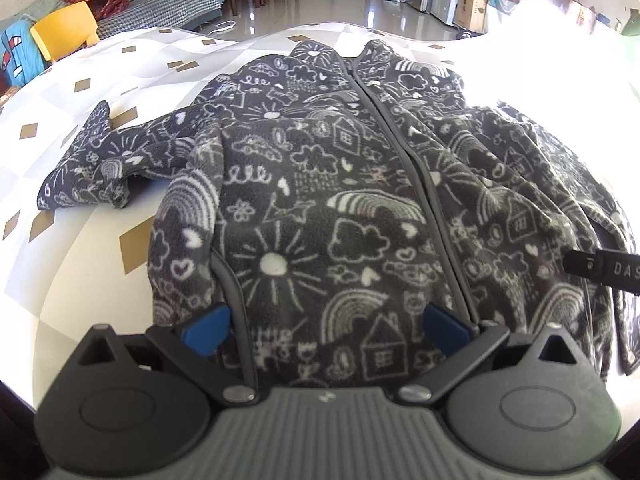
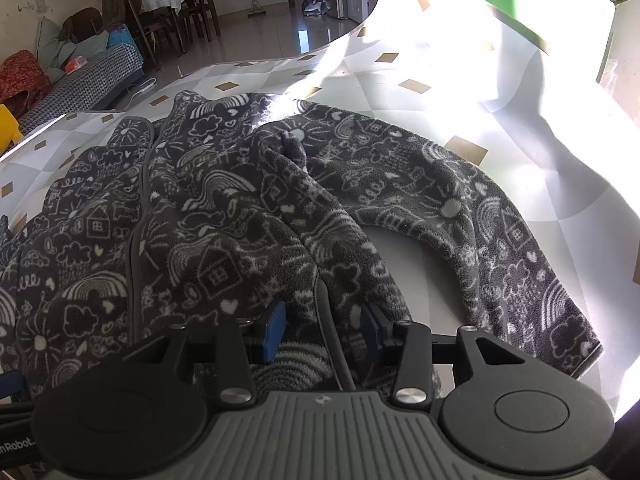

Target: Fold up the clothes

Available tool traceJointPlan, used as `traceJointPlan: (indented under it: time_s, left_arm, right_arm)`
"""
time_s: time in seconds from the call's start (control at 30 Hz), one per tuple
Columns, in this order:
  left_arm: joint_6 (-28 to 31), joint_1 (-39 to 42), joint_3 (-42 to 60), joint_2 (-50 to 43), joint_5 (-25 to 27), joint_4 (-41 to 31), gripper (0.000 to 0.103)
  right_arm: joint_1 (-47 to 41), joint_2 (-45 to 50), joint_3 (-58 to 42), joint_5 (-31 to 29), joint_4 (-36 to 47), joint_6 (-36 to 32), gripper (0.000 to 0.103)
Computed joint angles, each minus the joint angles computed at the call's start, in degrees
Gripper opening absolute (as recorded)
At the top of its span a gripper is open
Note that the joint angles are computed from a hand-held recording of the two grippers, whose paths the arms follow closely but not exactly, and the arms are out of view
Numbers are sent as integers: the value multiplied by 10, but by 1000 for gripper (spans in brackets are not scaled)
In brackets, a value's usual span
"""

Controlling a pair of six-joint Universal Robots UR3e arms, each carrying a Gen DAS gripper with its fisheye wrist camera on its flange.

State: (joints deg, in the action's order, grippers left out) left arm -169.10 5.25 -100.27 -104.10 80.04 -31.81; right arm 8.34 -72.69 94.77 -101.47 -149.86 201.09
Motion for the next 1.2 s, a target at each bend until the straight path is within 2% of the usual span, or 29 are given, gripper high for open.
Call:
traceJointPlan:
  time_s: [0.2,0.3,0.37,0.47,0.63,1.07,1.2]
  left_arm:
    - [-30,-7,43,-40,20,12,103]
    - [-50,-9,79,-69,27,-4,103]
    - [-68,-8,101,-89,33,-18,103]
    - [-75,-16,123,-110,69,-24,103]
    - [-108,-7,138,-119,90,-34,103]
    - [-147,-22,138,-116,132,-44,103]
    - [-144,-22,123,-102,117,-38,103]
  right_arm:
    - [18,14,-3,6,-29,-17,41]
    - [28,26,-12,9,-36,-34,43]
    - [34,37,-25,5,-20,-40,46]
    - [41,47,-35,-2,-3,-38,48]
    - [45,50,-48,-1,17,-40,49]
    - [42,55,-67,22,50,-57,50]
    - [36,59,-79,29,60,-48,50]
